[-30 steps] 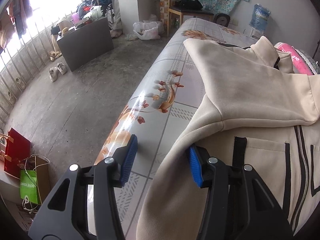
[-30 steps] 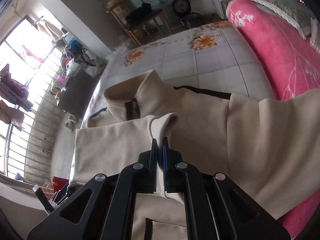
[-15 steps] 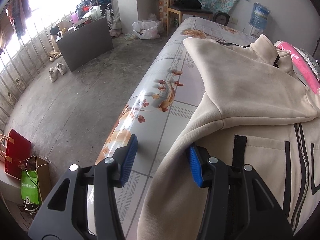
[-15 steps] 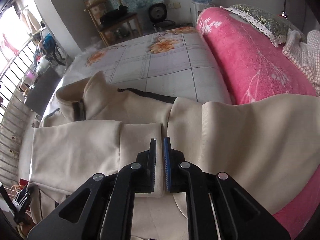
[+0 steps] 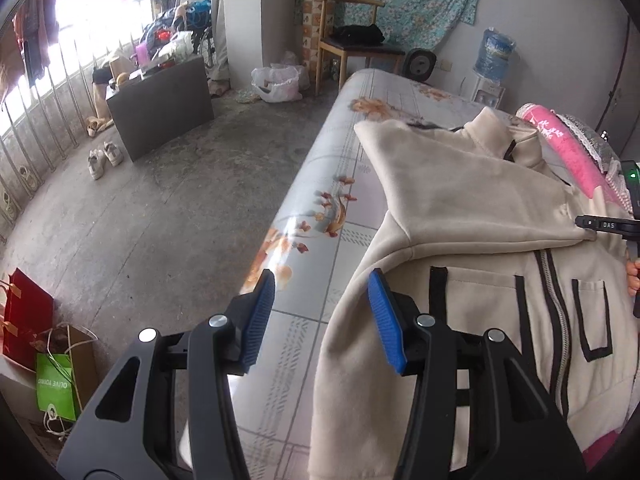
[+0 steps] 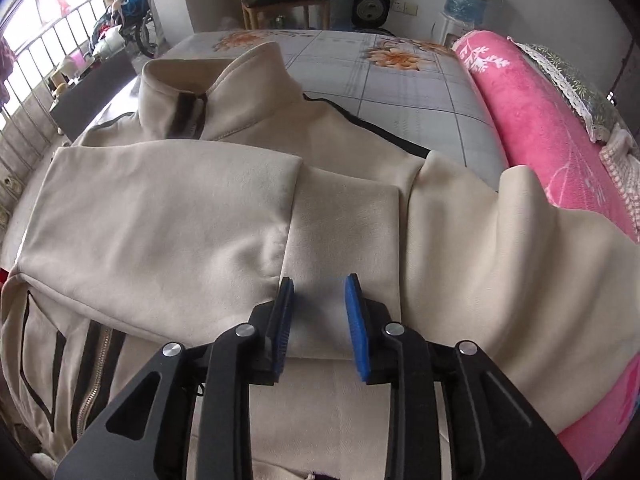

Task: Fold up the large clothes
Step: 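Move the right gripper to the other sleeve lying on the pink blanket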

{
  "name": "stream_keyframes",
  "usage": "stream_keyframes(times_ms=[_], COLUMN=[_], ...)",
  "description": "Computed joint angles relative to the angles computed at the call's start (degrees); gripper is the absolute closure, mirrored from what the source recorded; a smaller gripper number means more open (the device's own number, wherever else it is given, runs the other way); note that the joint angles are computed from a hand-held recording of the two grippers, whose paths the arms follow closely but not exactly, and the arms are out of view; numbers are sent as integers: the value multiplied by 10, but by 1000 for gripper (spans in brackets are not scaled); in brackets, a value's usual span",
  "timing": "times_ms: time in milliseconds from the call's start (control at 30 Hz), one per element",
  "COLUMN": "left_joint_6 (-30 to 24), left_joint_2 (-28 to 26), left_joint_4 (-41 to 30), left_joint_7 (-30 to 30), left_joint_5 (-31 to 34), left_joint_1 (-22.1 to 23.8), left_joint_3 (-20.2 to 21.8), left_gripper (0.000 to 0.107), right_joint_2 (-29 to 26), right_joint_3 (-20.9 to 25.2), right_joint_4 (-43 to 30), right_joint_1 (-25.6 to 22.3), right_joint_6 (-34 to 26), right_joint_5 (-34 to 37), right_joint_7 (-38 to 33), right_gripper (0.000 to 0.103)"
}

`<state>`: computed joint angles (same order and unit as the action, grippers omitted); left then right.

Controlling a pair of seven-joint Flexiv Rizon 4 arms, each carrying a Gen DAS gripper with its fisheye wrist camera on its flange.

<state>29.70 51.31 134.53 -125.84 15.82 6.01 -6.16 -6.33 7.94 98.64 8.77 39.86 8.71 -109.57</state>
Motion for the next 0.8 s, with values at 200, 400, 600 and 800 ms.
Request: stream_keyframes(times_ms=[200,400,600,800], left_joint_6=[31,144,166,162], left_joint_2=[-24,-176,-319,-409], left_joint_4=[-42,-66,-124,-167], left_joint_7=[40,65,81,51], left_joint_5=[-4,-66,-66,-28], left_joint_1=[0,-24,-53,-91], left_joint_3=[6,12,-10,-18], left_gripper=[59,59,47,37], right_joint_2=[35,63,138,195], right_joint_3=[17,22,-1,-29], right_joint_4=[30,114,124,162], right_joint_1=[12,35,25,4], right_joint_6=[33,99,49,13], right_joint_5=[44,-45,24,38], right_joint_7=[-65,-33,-39,-19], right_gripper=[64,60,42,34])
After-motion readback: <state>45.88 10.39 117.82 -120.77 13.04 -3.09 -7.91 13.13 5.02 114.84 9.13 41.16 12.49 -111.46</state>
